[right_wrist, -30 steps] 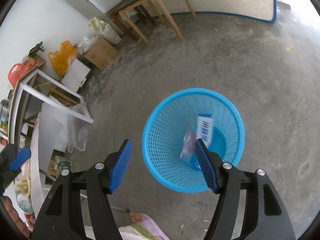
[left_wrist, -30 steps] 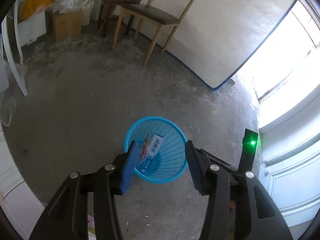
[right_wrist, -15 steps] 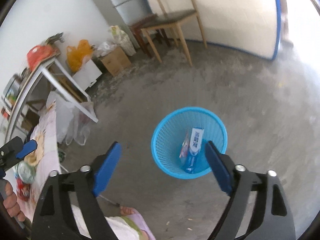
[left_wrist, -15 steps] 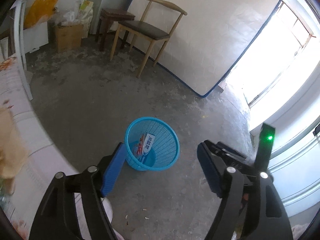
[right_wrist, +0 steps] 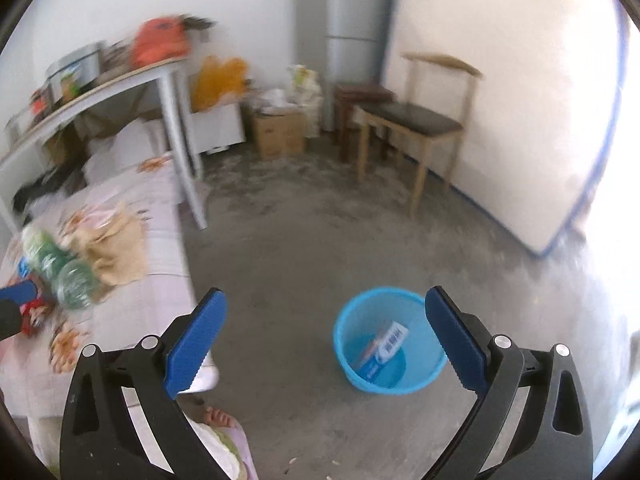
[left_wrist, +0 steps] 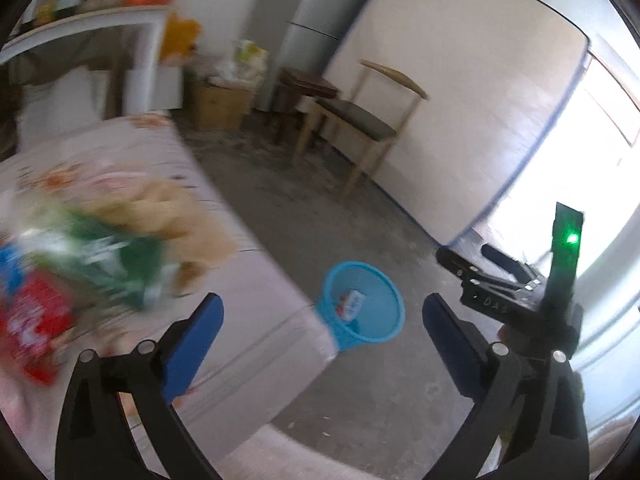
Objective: Collect trash
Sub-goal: 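Return both tools to the table toward the red snack bag and pink sponge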
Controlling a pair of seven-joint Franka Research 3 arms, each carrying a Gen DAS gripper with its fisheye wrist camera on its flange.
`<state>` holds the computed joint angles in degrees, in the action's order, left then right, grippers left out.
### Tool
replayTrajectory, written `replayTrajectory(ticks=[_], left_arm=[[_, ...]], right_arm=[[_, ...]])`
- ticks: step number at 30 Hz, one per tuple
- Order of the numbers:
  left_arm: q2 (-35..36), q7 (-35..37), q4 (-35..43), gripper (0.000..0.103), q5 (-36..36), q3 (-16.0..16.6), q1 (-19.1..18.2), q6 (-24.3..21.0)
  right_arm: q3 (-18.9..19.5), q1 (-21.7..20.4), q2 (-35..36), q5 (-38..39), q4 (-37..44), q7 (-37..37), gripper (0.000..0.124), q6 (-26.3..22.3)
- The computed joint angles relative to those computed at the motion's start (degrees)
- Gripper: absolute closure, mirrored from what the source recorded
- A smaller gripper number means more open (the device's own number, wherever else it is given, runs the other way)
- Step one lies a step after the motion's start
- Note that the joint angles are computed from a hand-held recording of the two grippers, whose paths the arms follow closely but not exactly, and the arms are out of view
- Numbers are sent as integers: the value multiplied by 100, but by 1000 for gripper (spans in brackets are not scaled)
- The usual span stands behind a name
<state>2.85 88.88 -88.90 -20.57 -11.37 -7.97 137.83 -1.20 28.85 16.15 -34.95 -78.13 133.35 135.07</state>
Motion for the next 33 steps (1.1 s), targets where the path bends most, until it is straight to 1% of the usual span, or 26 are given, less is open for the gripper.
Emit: replayTrajectory(ticks=[2, 5, 8, 9, 10, 12, 14, 15, 17, 19, 21, 23, 26, 28, 30, 32, 33], left_arm=[[-341, -16, -414, 6, -69, 90, 81, 122], [-740, -301, -939, 6, 66, 229, 117, 325], [-1136, -352, -1434, 6, -63, 423, 124, 474], [-1319, -343, -1668, 6, -78, 483, 125, 599], [-1444, -346, -1835, 6, -47, 531, 117, 697], [-1653, -465, -2073, 6, 171, 591, 126, 785], [-1902, -489, -2381, 6, 340, 680, 126, 937], [-2056, -590, -2566, 6, 533, 677, 172, 1039], [-2218, -644, -2759, 6, 745, 722, 145, 1165], [-2415, -823, -3019, 6, 1171, 692, 252, 1311], [-2643, -1029, -3273, 6, 1628, 661, 396, 1454], [-2757, -1303, -3390, 6, 2021, 623, 546, 1504], [-2857, -1534, -3456, 6, 2366, 727, 669, 1411], [-2883, -1668, -3470, 6, 2406, 871, 723, 1356], [-2846, -1767, -3470, 6, 2236, 1081, 716, 1390], [-2755, -1793, -3435, 6, 1856, 1366, 648, 1400], [-2694, -1748, -3407, 6, 1527, 1571, 569, 1382]], right_arm=[[99, 20, 208, 125, 271, -271, 29, 207], [171, 24, 435, 497, 489, -717, 29, 746], [335, -35, 623, 1218, 615, -1295, 29, 1268], [438, -85, 678, 1525, 627, -1532, 29, 1459], [464, -61, 730, 1694, 696, -1663, 29, 1496], [522, -38, 859, 2020, 847, -2007, 29, 1502], [520, 29, 968, 2257, 1045, -2271, 29, 1401], [518, 77, 982, 2370, 1090, -2368, 29, 1374], [588, 87, 1010, 2724, 1139, -2652, 29, 1392], [630, 109, 964, 3047, 1074, -2883, 29, 1396], [616, 186, 963, 3214, 1056, -3029, 29, 1382], [630, 246, 1020, 3372, 1153, -3156, 29, 1285], [764, 246, 1075, 3726, 1201, -3475, 29, 1214], [832, 292, 1141, 3890, 1261, -3703, 29, 1197], [831, 365, 1234, 3964, 1395, -3840, 29, 1118], [845, 407, 1333, 4049, 1555, -3976, 29, 1005], [852, 426, 1386, 4092, 1642, -4039, 29, 945]])
